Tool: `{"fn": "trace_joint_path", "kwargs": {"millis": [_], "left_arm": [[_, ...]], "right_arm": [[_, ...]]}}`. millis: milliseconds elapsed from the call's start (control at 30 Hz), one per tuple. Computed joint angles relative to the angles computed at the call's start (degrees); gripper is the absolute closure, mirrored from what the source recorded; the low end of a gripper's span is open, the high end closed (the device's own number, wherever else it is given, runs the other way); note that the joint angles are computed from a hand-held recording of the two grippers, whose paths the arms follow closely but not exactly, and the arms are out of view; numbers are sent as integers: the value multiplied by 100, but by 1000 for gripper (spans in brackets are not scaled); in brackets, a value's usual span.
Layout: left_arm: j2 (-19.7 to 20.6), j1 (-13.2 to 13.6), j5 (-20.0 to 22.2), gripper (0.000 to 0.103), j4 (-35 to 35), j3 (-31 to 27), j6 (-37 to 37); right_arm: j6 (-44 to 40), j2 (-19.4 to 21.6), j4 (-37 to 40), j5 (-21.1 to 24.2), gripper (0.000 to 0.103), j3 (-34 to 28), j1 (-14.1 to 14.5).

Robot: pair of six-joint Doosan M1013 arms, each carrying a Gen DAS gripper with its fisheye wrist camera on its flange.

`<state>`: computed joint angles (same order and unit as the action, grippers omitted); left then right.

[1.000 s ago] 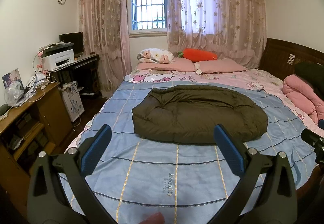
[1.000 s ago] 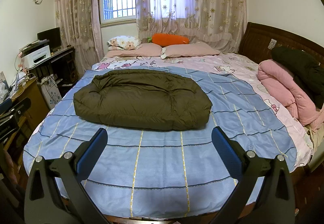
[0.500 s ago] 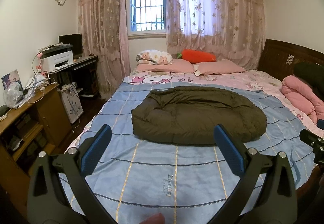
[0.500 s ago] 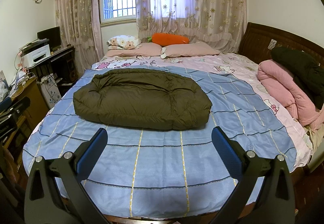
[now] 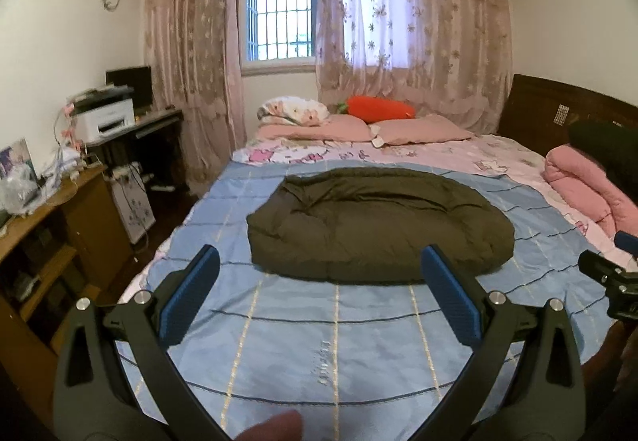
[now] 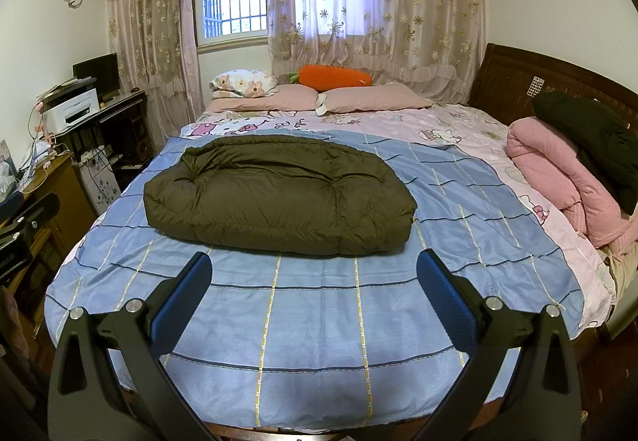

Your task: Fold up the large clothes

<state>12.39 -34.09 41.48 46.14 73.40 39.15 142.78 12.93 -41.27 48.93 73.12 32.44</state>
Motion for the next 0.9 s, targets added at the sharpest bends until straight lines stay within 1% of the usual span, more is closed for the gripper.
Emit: {"fn": "trace_joint_path", "kwargs": {"millis": [100, 233, 400, 667, 900], "left_arm": [[17, 5, 124, 2, 31, -38, -119], [36, 14, 165, 2, 1, -82, -111], [43, -11, 197, 2, 68, -64, -70], [43, 3, 178, 2, -96, -69, 28], [44, -14, 205, 2, -90, -63, 69]], "right_arm": [[7, 1, 3, 4, 1, -2, 0], [0, -1, 6, 5, 1, -2, 1], [0, -3, 5, 1, 1, 1, -2], [-2, -4, 8, 1, 1, 4, -3], [-9, -6, 12, 11, 1, 0, 0]]}}
